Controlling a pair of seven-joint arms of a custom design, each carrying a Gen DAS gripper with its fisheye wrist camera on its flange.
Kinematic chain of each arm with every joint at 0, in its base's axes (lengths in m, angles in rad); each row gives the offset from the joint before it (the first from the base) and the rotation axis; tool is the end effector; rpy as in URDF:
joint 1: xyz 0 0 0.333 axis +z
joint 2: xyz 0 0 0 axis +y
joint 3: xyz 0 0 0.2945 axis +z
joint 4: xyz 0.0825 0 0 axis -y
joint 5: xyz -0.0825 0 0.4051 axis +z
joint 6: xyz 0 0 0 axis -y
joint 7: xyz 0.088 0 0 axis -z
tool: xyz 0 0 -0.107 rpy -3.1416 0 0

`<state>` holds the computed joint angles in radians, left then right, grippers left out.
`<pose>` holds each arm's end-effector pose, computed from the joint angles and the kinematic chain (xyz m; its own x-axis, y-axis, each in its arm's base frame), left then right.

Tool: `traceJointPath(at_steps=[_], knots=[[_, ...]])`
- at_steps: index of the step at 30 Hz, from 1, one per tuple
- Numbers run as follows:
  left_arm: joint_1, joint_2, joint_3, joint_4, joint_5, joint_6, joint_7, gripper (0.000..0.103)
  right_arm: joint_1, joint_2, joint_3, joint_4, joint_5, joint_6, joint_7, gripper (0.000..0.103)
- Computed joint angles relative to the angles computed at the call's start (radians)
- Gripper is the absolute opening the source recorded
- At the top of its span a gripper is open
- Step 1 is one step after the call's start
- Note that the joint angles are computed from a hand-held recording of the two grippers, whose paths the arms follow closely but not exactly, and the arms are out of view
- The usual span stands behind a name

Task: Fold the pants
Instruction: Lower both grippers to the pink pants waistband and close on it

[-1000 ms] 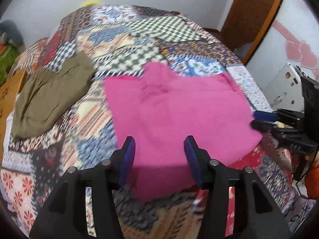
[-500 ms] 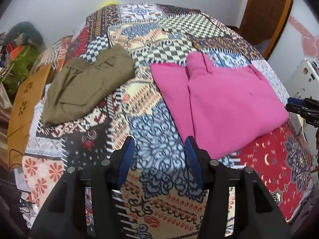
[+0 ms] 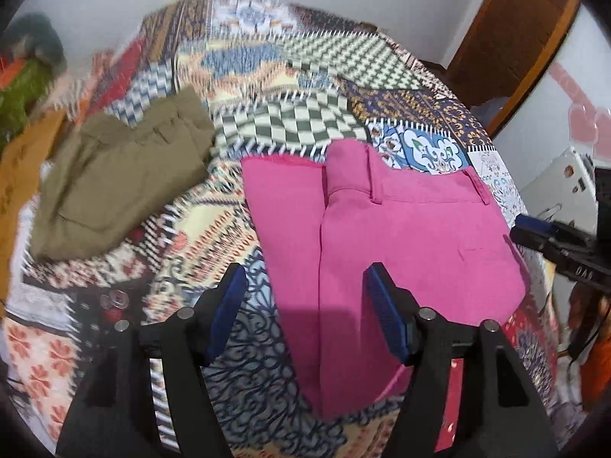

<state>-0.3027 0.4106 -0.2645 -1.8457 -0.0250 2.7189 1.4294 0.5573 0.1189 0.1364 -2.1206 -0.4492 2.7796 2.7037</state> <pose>0.5862 -0.3556 0.3297 -0.3848 -0.9040 0.1863 -0.8590 0.2769 -0.4306 0.4603 0.4061 0.3802 0.0066 -0.9634 -0.2680 -0.8644 0.1293 -0.4859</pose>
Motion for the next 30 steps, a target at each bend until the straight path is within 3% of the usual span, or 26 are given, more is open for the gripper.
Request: traceJointPath(at_steps=[3, 7, 13, 17, 20, 30], knots=[[0.035, 0.032, -0.034, 0.025, -0.075, -0.013, 0.028, 0.069, -0.009, 0.026, 0.006, 0.014, 0.053, 0.006, -0.043, 0.049], [0.041, 0.052, -0.037, 0.04, -0.107, -0.007, 0.039, 0.075, -0.02, 0.045, 0.011, 0.007, 0.149, 0.042, -0.113, 0.052], [0.041, 0.093, -0.044, 0.095, -0.121, -0.022, 0.064, 0.076, -0.039, 0.066, 0.019, -0.005, 0.28, 0.105, -0.204, 0.058], [0.083, 0.14, -0.093, 0.151, -0.205, -0.045, 0.119, 0.076, -0.046, 0.08, 0.023, 0.001, 0.353, 0.13, -0.272, 0.058], [0.076, 0.161, -0.094, 0.179, -0.225, -0.056, 0.137, 0.076, -0.05, 0.088, 0.025, 0.002, 0.393, 0.15, -0.309, 0.059], [0.084, 0.125, -0.113, 0.123, -0.278, -0.043, 0.23, 0.076, -0.063, 0.064, 0.056, -0.035, 0.521, 0.169, -0.451, 0.059]])
